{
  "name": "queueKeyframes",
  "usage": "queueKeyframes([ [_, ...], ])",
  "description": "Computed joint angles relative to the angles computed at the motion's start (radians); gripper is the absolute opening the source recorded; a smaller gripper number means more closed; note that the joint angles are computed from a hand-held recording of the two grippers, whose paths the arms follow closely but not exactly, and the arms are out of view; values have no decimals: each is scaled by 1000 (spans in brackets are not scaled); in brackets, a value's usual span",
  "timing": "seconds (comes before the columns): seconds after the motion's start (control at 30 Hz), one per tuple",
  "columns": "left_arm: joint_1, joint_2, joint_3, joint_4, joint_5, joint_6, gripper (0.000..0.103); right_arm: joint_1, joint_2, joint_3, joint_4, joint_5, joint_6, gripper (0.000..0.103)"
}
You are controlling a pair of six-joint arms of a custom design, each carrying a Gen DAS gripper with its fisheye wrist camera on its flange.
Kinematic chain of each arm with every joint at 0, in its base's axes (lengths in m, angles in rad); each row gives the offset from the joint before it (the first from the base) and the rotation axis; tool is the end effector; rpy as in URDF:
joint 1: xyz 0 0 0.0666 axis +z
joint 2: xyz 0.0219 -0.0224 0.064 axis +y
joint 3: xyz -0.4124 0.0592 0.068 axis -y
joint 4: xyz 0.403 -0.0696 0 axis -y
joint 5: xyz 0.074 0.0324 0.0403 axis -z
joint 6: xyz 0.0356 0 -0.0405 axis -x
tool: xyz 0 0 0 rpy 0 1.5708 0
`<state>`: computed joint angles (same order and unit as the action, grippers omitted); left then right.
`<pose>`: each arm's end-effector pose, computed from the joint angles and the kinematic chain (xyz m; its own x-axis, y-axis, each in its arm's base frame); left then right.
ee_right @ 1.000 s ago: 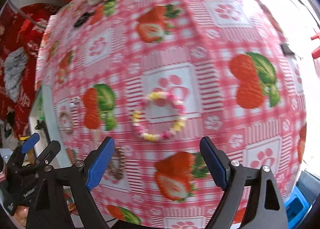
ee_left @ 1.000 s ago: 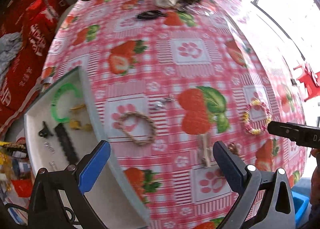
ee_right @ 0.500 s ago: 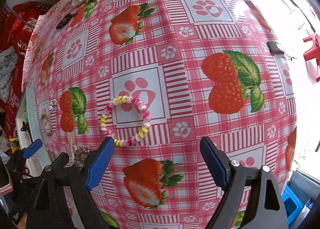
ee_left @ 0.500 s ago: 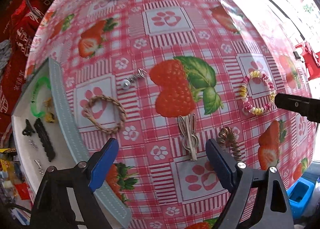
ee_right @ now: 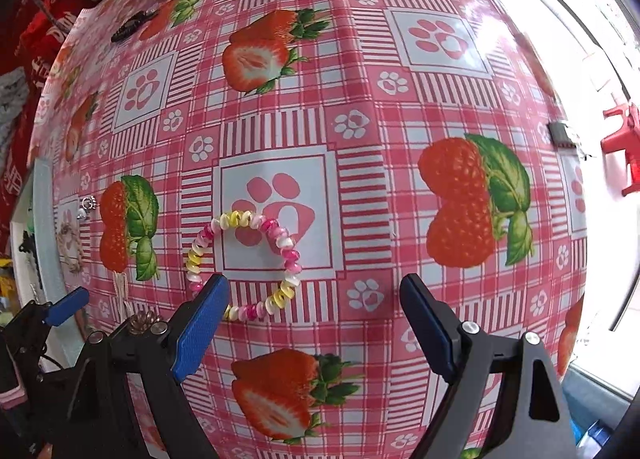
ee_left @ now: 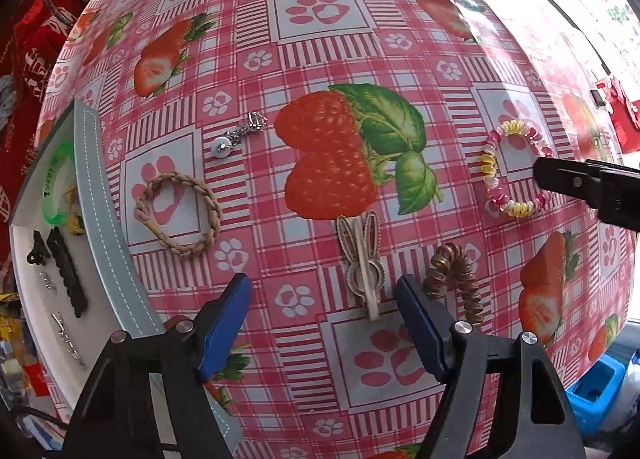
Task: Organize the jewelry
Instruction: 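Grasp the beige bunny-ear clip with the left tool while the right grasps the pastel beaded bracelet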
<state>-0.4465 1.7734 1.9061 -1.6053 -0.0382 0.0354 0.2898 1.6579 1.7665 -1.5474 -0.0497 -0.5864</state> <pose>0.5249 -0.2502 0.4651 -0.9122 0.3975 -0.0993 0.3961 0.9176 0.0345 0.5174 0.1557 0.4706 -0.9527 0.2927 -0.0824 0.2827 0.9524 0.1139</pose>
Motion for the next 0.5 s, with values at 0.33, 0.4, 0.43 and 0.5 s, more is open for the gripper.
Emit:
queueKeyframes([
  [0.33, -10, -17, -27, 15, 21, 24, 69, 57, 50, 45, -39, 106, 45, 75],
  [0.4, -13, -27, -34, 16, 24, 21, 63, 67, 51, 49, -37, 109, 47, 69],
  [0.43, -16, -30, -38, 21, 27, 18, 57, 72, 49, 47, -34, 112, 48, 63],
  [0.5, -24, -34, -37, 24, 31, 14, 42, 80, 56, 60, -34, 112, 44, 56],
])
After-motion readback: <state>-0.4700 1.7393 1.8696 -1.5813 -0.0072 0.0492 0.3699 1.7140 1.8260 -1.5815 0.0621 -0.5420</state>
